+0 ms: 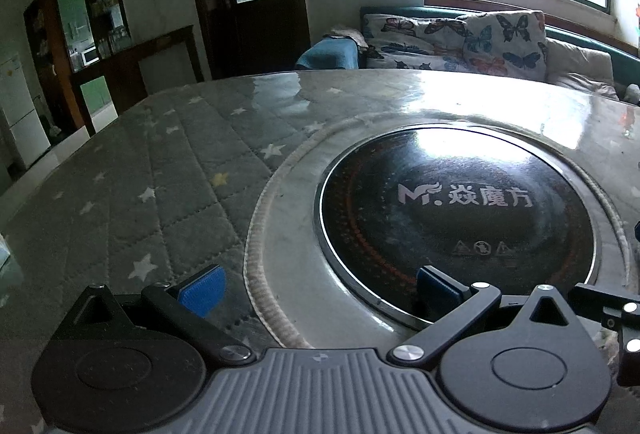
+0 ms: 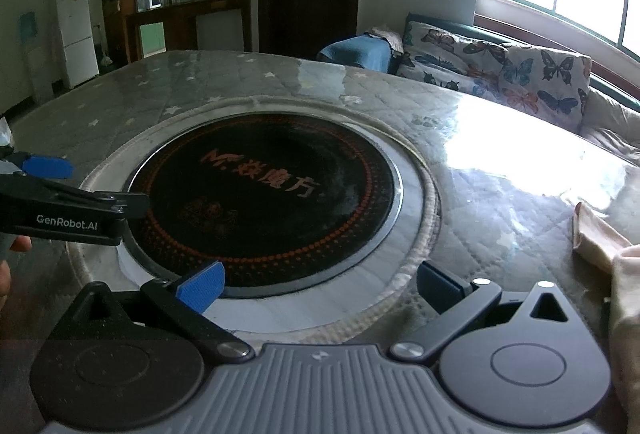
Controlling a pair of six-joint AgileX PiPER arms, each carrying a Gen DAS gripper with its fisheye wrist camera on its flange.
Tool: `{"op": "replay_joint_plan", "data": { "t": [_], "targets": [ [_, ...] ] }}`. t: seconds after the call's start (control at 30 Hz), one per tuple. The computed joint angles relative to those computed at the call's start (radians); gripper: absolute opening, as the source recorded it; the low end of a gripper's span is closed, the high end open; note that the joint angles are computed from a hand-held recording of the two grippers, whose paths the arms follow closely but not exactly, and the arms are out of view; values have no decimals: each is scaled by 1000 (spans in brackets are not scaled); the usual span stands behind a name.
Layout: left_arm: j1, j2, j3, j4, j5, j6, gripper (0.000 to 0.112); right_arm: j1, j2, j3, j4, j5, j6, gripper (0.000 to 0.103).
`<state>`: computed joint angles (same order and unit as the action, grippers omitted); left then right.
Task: Fold clothes
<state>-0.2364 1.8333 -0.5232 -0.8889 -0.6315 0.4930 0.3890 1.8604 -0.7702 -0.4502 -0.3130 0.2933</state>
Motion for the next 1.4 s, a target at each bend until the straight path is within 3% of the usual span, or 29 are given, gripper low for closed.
{"op": "replay_joint_plan", "data": {
  "t": [0.33,0.63,1.0,1.4],
  "targets": [
    [-36,-64,23,-22,30,10,103,-59,-68,67,-150,-29,128,103],
    [-92,-106,15,-92,72,72,103,-97,-162,166,-47,-71,10,103],
    [-177,-129,-13,-203,88,179,103,-232,-255,251,-263,-130,197,103],
    [-246,-126,-62,-279,126,257,103,-345,-365,297,-412,-79,298,103]
  ]
}}
